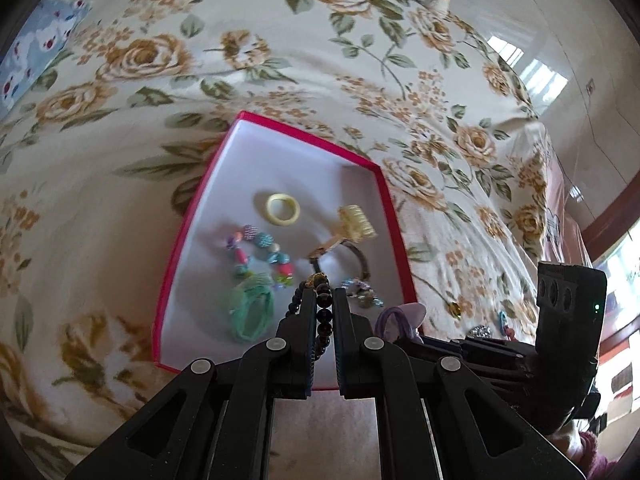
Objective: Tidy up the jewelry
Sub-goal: 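Carry the bracelet and purple clip into the box and open both tools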
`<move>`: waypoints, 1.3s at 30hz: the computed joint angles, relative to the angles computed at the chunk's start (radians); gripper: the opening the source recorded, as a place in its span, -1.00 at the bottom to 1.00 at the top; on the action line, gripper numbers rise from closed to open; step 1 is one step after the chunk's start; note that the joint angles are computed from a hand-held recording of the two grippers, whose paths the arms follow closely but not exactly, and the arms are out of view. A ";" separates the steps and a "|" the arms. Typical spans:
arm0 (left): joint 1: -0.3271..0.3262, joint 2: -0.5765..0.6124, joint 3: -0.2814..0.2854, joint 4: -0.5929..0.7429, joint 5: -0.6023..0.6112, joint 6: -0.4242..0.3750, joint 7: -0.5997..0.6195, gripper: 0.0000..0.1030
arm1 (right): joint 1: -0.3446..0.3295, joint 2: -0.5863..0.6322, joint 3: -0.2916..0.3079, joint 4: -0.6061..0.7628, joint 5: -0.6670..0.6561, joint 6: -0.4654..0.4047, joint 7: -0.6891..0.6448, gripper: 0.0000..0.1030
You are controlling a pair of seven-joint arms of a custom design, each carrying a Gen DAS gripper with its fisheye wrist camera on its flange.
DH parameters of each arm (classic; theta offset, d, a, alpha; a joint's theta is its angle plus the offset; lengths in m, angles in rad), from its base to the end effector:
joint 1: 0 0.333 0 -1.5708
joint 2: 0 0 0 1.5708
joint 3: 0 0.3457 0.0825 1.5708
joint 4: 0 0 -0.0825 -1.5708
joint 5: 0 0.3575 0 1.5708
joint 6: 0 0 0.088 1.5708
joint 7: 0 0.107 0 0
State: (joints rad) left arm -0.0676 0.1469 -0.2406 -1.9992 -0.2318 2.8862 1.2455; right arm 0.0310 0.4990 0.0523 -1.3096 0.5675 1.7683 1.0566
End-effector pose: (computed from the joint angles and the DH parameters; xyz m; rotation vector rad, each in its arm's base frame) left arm 0.5901 -0.1654 0.5186 -2.1723 1.7136 -1.0675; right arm 0.6862 0.0960 0.4974 -2.2437 1.3838 0.4675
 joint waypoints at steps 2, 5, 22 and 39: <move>0.002 0.007 0.008 0.002 0.011 -0.003 -0.011 -0.88 | 0.007 0.009 0.001 0.009 -0.012 -0.005 0.001 -0.79; -0.003 0.018 0.028 0.004 0.057 -0.008 -0.054 -0.88 | 0.018 0.026 0.002 0.022 -0.030 -0.012 0.004 -0.79; -0.003 0.056 0.057 0.018 0.256 -0.053 -0.258 -0.87 | 0.038 0.025 -0.001 0.009 -0.074 0.042 0.000 -0.71; 0.001 0.062 0.054 0.035 0.266 -0.082 -0.269 -0.87 | 0.036 0.015 -0.003 -0.005 -0.076 0.066 0.001 -0.59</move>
State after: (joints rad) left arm -0.0667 0.2089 -0.1863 -1.9645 0.0340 2.8042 0.9763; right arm 0.0670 0.5143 0.0493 -1.3142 0.4915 1.8347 1.0577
